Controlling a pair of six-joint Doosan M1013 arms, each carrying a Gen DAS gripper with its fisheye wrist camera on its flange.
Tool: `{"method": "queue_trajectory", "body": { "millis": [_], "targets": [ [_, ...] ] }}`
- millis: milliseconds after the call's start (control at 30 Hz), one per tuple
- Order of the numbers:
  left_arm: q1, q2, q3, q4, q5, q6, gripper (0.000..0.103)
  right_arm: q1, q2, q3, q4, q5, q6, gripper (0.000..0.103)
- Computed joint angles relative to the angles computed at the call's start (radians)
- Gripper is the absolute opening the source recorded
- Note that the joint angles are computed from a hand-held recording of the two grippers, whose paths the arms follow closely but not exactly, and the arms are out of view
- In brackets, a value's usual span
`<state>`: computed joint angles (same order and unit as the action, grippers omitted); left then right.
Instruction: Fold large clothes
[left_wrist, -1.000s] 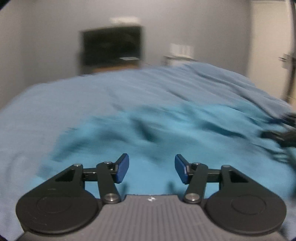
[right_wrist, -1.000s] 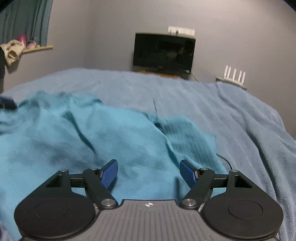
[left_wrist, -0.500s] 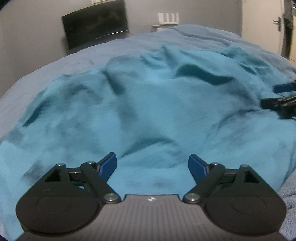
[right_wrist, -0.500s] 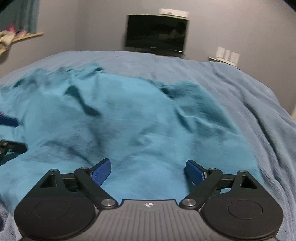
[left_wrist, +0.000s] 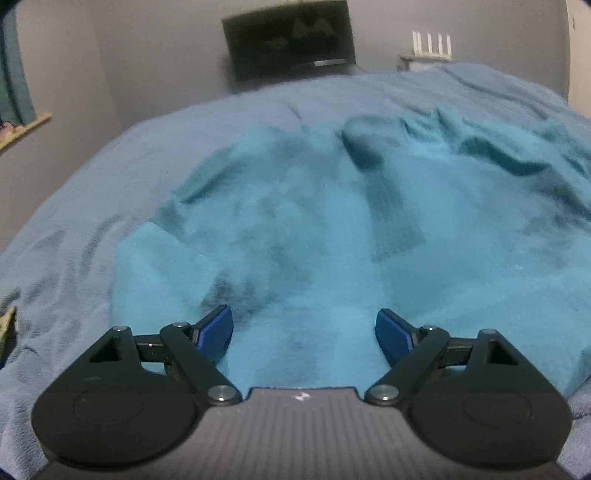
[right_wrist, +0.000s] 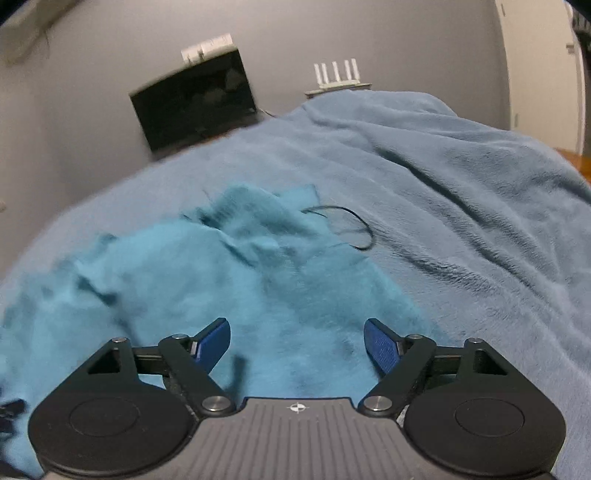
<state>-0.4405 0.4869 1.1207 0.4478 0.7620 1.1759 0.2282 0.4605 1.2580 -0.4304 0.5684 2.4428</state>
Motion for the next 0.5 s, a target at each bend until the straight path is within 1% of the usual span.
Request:
{"method": "queue_trajectory", "body": {
  "millis": [33, 100, 167, 200, 233, 267, 300, 367, 400, 433, 500],
  "targets": [
    [-0.003, -0.01, 0.015, 0.023, -0.028, -0.023, 0.086, 0.002, -0.014, 0.013, 0.011, -0.013, -0.001, 0.081],
    [-0.011, -0.037, 0.047, 0.075, -0.111, -0.082, 0.086, -0.001, -0.043, 0.033, 0.076, -0.024, -0.011, 0.081],
    [-0.021, -0.054, 0.06, 0.064, -0.182, -0.103, 0.086, -0.007, -0.076, 0.068, 0.142, -0.062, -0.016, 0.081],
    [-0.024, -0.062, 0.063, 0.027, -0.208, -0.092, 0.086, -0.01, -0.093, 0.084, 0.162, -0.074, -0.019, 0.081],
    [-0.027, -0.069, 0.066, -0.042, -0.229, -0.055, 0.086, -0.013, -0.105, 0.098, 0.174, -0.079, -0.024, 0.081],
    [-0.03, -0.072, 0.064, -0.131, -0.238, 0.014, 0.086, -0.015, -0.117, 0.11, 0.187, -0.079, -0.025, 0.082],
    [-0.037, -0.07, 0.06, -0.183, -0.234, 0.084, 0.086, -0.018, -0.13, 0.124, 0.218, -0.074, -0.03, 0.082],
    [-0.058, -0.06, 0.051, -0.16, -0.206, 0.156, 0.086, -0.024, -0.154, 0.149, 0.315, -0.064, -0.061, 0.083],
    [-0.067, -0.051, 0.042, -0.139, -0.179, 0.184, 0.086, -0.028, -0.163, 0.161, 0.383, -0.057, -0.085, 0.083],
    [-0.072, -0.039, 0.032, -0.149, -0.148, 0.221, 0.086, -0.032, -0.166, 0.165, 0.433, -0.046, -0.107, 0.083],
    [-0.074, -0.007, -0.006, -0.21, -0.052, 0.298, 0.086, -0.036, -0.168, 0.167, 0.516, -0.015, -0.156, 0.083]
  ]
}}
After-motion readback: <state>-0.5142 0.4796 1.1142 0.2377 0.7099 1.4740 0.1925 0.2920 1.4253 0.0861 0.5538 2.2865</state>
